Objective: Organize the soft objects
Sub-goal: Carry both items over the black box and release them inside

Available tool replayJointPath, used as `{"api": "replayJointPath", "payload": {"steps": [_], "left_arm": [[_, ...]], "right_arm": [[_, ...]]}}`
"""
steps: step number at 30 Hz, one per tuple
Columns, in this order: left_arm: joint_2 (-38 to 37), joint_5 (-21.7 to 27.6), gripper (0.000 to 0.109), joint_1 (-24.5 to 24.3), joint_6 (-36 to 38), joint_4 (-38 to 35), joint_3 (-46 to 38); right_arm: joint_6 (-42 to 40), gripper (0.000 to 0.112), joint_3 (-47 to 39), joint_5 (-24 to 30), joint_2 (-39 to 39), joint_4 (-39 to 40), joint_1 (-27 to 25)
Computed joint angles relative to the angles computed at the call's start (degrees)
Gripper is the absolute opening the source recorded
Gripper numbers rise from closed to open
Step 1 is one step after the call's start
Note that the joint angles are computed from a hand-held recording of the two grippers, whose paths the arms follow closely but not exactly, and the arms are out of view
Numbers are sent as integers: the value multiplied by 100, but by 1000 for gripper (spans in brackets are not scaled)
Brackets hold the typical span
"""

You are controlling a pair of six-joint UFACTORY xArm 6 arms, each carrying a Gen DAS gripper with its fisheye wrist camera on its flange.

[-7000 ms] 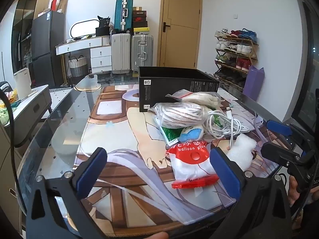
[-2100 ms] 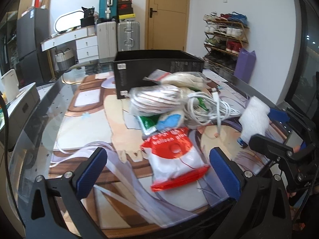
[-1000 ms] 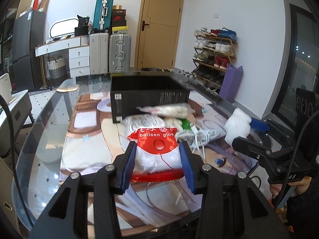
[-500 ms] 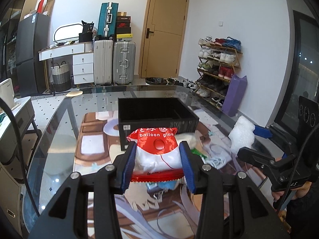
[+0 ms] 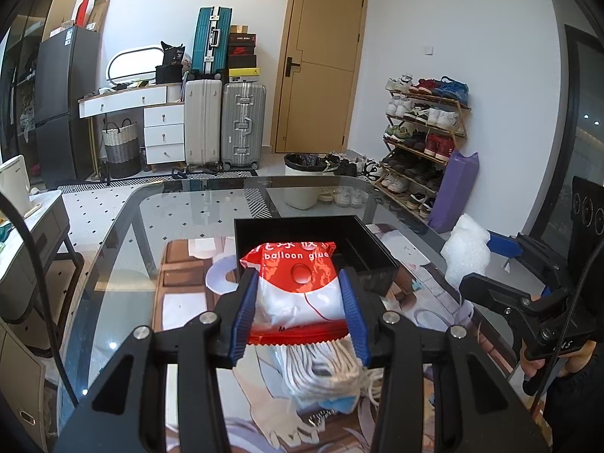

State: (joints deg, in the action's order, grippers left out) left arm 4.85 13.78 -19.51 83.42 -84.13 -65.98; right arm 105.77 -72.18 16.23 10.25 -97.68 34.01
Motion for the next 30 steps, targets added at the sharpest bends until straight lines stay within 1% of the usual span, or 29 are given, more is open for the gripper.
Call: {"api": "replayJointPath", "payload": {"steps": [5,7,9,17,21,30], "left_arm": [[322,-6,43,26,-467,438,-367],[473,11,43,36,-720,682,-528],[622,32,43,39,-993,930,-678],[1055,135,43,38,-1763,1663,-1121],[1251,176,43,41,-2090,1991,-1331],[1567,214,43,23,-2587,2490,-1612]], "right_arm": [[-509,91,-324,-174,252,373,-159],[-861,91,-485,-237,389,672,-219],[-1043,91,-584,-280,479,822,-248],[-2016,91,-1075,-432,933,1736,-414],[-2761,91,-1372,-484,1222,2433,-485],[-3872,91,-1798,-544,1693,3489,-554]]}}
